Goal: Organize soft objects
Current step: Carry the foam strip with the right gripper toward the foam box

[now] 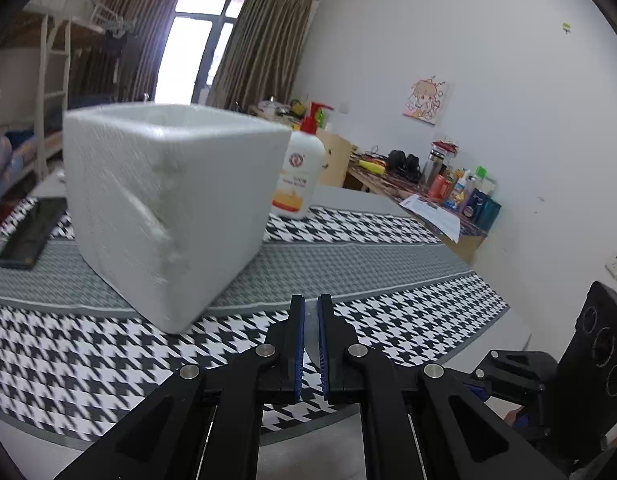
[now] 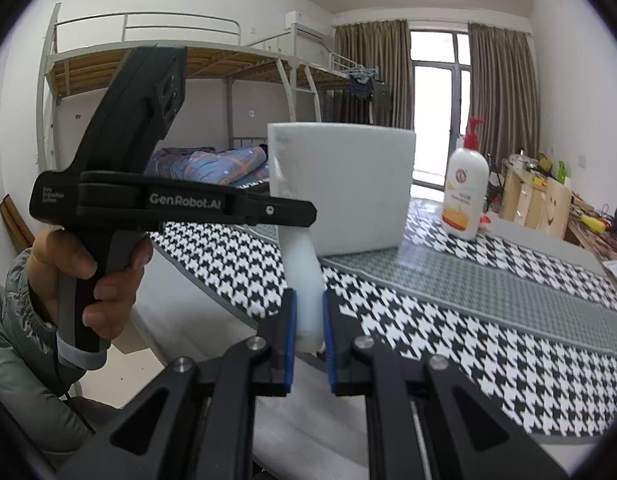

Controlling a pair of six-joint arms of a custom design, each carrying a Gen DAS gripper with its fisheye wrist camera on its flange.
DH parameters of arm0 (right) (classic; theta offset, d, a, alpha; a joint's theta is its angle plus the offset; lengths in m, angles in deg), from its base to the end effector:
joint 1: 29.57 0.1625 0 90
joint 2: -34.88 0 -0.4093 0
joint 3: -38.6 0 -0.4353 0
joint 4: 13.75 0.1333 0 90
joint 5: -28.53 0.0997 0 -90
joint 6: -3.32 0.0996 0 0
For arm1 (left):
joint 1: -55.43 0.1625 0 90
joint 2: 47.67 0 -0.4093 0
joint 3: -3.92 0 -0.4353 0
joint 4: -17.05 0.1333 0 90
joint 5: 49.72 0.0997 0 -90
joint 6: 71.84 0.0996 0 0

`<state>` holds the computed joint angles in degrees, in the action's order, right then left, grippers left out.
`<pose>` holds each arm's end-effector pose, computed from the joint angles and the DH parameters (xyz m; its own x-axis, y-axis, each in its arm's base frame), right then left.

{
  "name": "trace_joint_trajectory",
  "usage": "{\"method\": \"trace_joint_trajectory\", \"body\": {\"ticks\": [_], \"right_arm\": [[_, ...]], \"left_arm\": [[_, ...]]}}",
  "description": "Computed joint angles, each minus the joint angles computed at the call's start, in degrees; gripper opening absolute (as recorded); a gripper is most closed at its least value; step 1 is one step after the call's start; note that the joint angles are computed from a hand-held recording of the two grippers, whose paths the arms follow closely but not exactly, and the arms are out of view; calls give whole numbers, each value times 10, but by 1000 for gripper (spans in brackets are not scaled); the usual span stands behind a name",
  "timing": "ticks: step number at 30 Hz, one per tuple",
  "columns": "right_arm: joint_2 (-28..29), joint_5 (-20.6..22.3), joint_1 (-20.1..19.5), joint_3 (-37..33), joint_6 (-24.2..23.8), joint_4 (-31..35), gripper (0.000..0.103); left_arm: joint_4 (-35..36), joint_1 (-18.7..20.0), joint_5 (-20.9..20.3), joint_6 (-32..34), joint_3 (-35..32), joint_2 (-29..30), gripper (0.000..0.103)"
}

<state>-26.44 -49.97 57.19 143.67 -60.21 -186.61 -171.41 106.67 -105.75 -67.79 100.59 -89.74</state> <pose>0.1162 -0.6574 0.2077 -0.4785 -0.7248 0.4957 -0.8626 0.2825 -0.4197 -0.2816 -0.6525 0.0914 -0.8550 0.2565 -0.4508 0.5131 0.5455 -0.6627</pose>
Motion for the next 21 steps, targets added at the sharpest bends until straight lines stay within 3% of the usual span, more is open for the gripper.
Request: {"method": "trace_joint_trajectory", "body": {"ticks": [21], "right_arm": [[-2, 29, 42, -15, -21, 22, 16]], "left_arm": [[-40, -39, 88, 45, 17, -44, 7]]}}
